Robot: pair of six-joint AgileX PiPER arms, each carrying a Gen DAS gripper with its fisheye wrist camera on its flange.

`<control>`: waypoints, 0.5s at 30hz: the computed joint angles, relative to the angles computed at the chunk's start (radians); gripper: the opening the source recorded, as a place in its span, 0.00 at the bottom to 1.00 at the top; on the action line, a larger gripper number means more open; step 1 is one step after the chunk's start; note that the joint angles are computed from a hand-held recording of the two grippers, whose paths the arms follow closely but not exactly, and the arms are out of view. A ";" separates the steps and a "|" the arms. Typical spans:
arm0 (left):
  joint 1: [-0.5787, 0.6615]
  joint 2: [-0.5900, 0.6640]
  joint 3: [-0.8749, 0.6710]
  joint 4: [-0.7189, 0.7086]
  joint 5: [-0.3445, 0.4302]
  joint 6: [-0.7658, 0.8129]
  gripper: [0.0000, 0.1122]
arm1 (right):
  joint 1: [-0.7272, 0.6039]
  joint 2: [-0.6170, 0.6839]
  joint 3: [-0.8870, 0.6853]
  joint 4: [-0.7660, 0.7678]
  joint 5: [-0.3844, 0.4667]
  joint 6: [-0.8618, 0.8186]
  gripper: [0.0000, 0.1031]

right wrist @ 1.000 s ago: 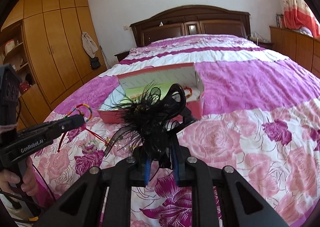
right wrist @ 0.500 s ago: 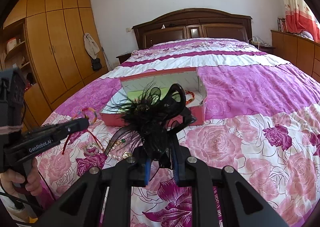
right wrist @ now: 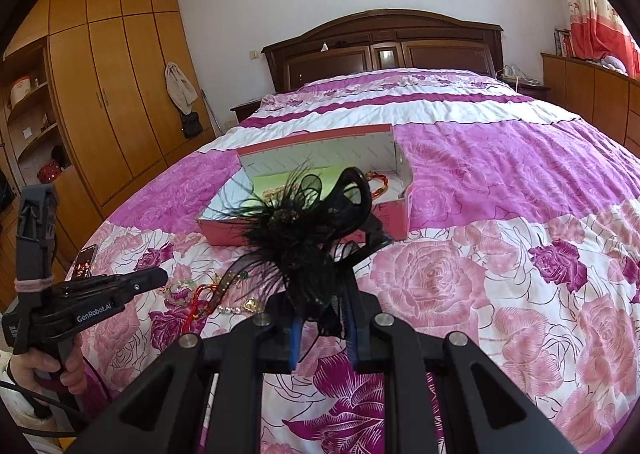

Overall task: Organize jewelry
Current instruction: 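Lift the rainbow bracelet with the left tool while the right tool lifts the feather accessory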

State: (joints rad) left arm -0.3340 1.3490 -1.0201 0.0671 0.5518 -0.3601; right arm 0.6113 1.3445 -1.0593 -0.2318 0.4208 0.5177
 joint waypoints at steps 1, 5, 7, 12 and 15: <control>0.001 0.009 -0.004 -0.010 0.002 0.012 0.02 | 0.001 0.001 0.001 0.001 0.000 -0.001 0.18; 0.007 0.055 -0.025 -0.063 0.013 0.066 0.13 | 0.004 0.005 0.001 0.002 0.002 -0.001 0.18; 0.009 0.078 -0.037 -0.073 0.020 0.079 0.16 | 0.002 0.007 -0.001 0.007 0.004 -0.004 0.18; 0.016 0.146 -0.067 -0.080 0.050 0.085 0.16 | -0.005 0.014 -0.007 0.028 0.008 -0.022 0.18; 0.028 0.161 -0.064 -0.117 0.055 0.122 0.00 | -0.003 0.014 -0.007 0.018 0.008 -0.014 0.18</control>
State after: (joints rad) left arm -0.3055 1.5098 -1.0844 -0.0497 0.6068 -0.2379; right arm 0.6083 1.3582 -1.0667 -0.2136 0.4291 0.5040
